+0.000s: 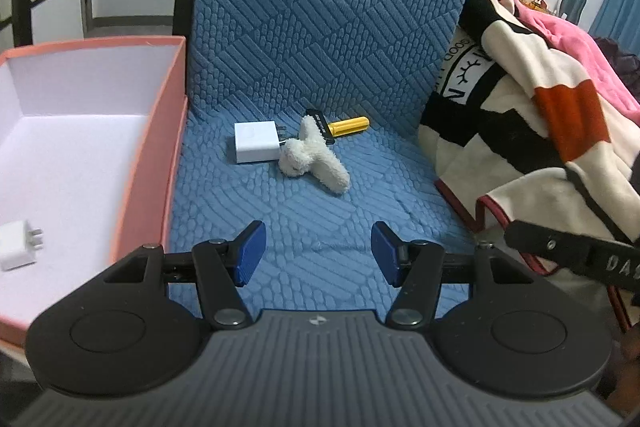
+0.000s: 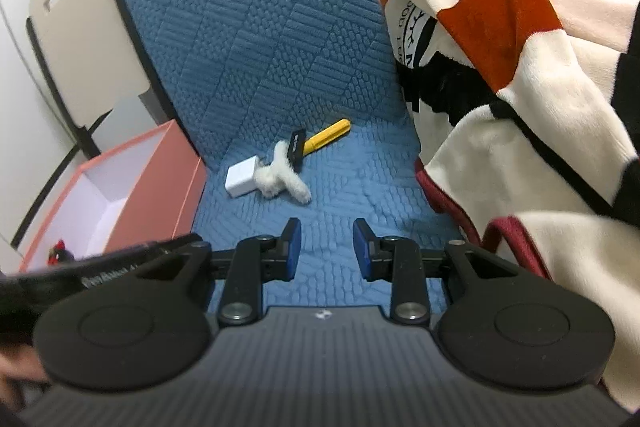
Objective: Organize rigid objects
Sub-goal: 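Lower the right tool onto the black marker and close it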
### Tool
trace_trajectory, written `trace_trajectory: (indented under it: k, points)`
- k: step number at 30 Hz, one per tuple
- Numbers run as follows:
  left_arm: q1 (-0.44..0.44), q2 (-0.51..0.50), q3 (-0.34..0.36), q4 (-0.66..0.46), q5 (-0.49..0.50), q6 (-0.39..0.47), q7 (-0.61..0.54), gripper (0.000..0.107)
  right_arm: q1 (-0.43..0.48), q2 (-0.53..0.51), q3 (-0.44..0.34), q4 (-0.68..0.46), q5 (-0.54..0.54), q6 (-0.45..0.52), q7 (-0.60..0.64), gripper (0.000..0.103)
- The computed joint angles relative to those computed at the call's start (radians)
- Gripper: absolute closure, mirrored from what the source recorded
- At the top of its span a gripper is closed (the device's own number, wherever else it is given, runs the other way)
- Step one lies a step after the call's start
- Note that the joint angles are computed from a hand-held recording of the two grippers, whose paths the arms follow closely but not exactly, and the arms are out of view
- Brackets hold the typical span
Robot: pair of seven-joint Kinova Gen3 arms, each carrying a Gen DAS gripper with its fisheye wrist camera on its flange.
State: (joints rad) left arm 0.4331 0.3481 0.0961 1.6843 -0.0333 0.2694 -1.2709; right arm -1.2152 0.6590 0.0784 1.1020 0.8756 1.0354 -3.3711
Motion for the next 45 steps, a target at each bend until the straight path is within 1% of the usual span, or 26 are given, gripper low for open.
trace_trajectory:
  k: [3,5,7,10,12,15,17,18,21,22,27,30,31,33,35,40,42,45]
  points:
    - [-0.013,0.042,0.017,-0.027,0.004,-0.011,-0.021,0.044,0.022,0.003,0.004,0.007,0.001,-0.040,-0.015,0.070]
    - [-0.039,0.067,0.048,-0.041,0.024,-0.024,-0.048,0.043,0.035,0.008,0.009,0.009,0.006,-0.070,-0.015,0.070]
    - [-0.093,0.091,0.110,-0.045,0.063,-0.054,-0.093,0.044,0.053,0.013,0.015,0.016,0.009,-0.110,-0.017,0.070]
    - [-0.119,0.130,0.146,-0.077,0.103,-0.056,-0.124,0.044,0.080,0.035,0.028,0.001,-0.012,-0.139,-0.034,0.070]
    - [-0.110,0.154,0.140,-0.105,0.113,-0.048,-0.137,0.044,0.105,0.041,0.033,0.004,-0.037,-0.171,-0.050,0.070]
    - [-0.113,0.194,0.147,-0.148,0.122,-0.037,-0.170,0.044,0.136,0.038,0.047,0.035,-0.060,-0.244,-0.083,0.070]
    - [-0.127,0.220,0.165,-0.180,0.134,-0.021,-0.196,0.044,0.158,0.035,0.050,0.055,-0.080,-0.294,-0.093,0.070]
    - [-0.124,0.235,0.160,-0.201,0.138,-0.010,-0.202,0.044,0.167,0.035,0.052,0.060,-0.090,-0.315,-0.092,0.070]
    - [-0.132,0.280,0.164,-0.268,0.164,0.040,-0.214,0.046,0.198,0.048,0.045,0.046,-0.133,-0.355,-0.042,0.070]
    - [-0.134,0.290,0.162,-0.284,0.175,0.051,-0.215,0.048,0.207,0.054,0.044,0.038,-0.147,-0.369,-0.021,0.070]
    - [-0.132,0.345,0.150,-0.374,0.211,0.110,-0.214,0.049,0.264,0.103,0.031,-0.038,-0.251,-0.414,0.111,0.070]
    - [-0.131,0.376,0.154,-0.421,0.220,0.138,-0.232,0.058,0.306,0.129,0.025,-0.068,-0.320,-0.472,0.155,0.070]
    - [-0.120,0.385,0.144,-0.438,0.220,0.150,-0.229,0.062,0.320,0.138,0.022,-0.078,-0.343,-0.488,0.171,0.070]
    - [-0.109,0.406,0.130,-0.474,0.222,0.172,-0.220,0.066,0.356,0.157,0.003,-0.098,-0.395,-0.525,0.205,0.070]
    - [-0.113,0.424,0.133,-0.504,0.233,0.194,-0.219,0.071,0.391,0.171,-0.018,-0.106,-0.447,-0.570,0.235,0.070]
    - [-0.121,0.457,0.137,-0.554,0.264,0.224,-0.205,0.071,0.442,0.206,-0.042,-0.125,-0.551,-0.657,0.284,0.070]
    - [-0.106,0.466,0.116,-0.578,0.263,0.249,-0.179,0.071,0.463,0.229,-0.060,-0.156,-0.593,-0.659,0.313,0.070]
    - [-0.100,0.477,0.106,-0.599,0.261,0.270,-0.159,0.071,0.479,0.261,-0.073,-0.208,-0.644,-0.646,0.355,0.070]
